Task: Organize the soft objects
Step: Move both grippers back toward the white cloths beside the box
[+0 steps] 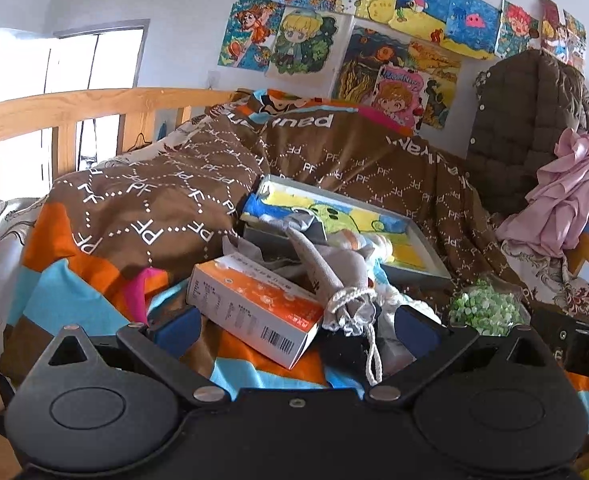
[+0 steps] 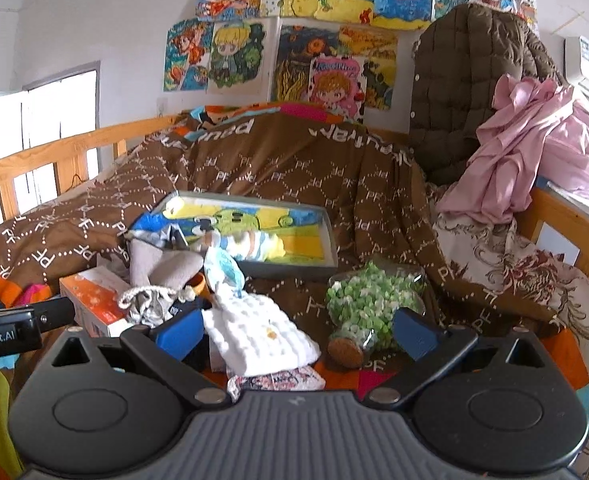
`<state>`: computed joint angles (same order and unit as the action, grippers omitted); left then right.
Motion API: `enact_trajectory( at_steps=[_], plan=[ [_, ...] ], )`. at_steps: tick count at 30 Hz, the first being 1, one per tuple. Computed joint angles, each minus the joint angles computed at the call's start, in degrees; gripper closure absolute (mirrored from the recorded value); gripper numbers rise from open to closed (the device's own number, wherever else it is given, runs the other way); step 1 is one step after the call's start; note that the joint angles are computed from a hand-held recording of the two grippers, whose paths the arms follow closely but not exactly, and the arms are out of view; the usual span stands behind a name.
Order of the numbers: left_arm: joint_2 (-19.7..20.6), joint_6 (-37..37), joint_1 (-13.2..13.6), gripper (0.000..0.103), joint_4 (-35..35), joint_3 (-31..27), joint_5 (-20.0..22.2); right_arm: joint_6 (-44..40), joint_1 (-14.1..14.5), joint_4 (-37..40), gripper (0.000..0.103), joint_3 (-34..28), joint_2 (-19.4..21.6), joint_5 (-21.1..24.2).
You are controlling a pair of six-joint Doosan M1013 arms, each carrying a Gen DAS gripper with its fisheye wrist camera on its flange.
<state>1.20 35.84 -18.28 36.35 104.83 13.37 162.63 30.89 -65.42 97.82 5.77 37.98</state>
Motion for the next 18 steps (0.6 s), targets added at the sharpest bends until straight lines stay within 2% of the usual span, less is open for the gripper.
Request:
enact_trajectory(
  at_steps=[12, 15, 18],
  plan=[
    [1.11, 8.9, -0.37, 0.001, -7.25, -0.72, 2.97, -15.21, -3.0, 21.22, 0.0, -3.3, 2.01, 1.96],
    [1.55, 11.88, -0.18, 0.001, -9.83, -0.94, 3.09, -23.19, -5.27, 32.79, 0.0, -4.52, 2.48, 1.12],
    [1.85, 13.02, 0.17, 0.001, -11.18, -0.74, 1.98, -33.16, -7.65, 44.47, 0.0, -6.61, 3.73, 2.25]
  ],
)
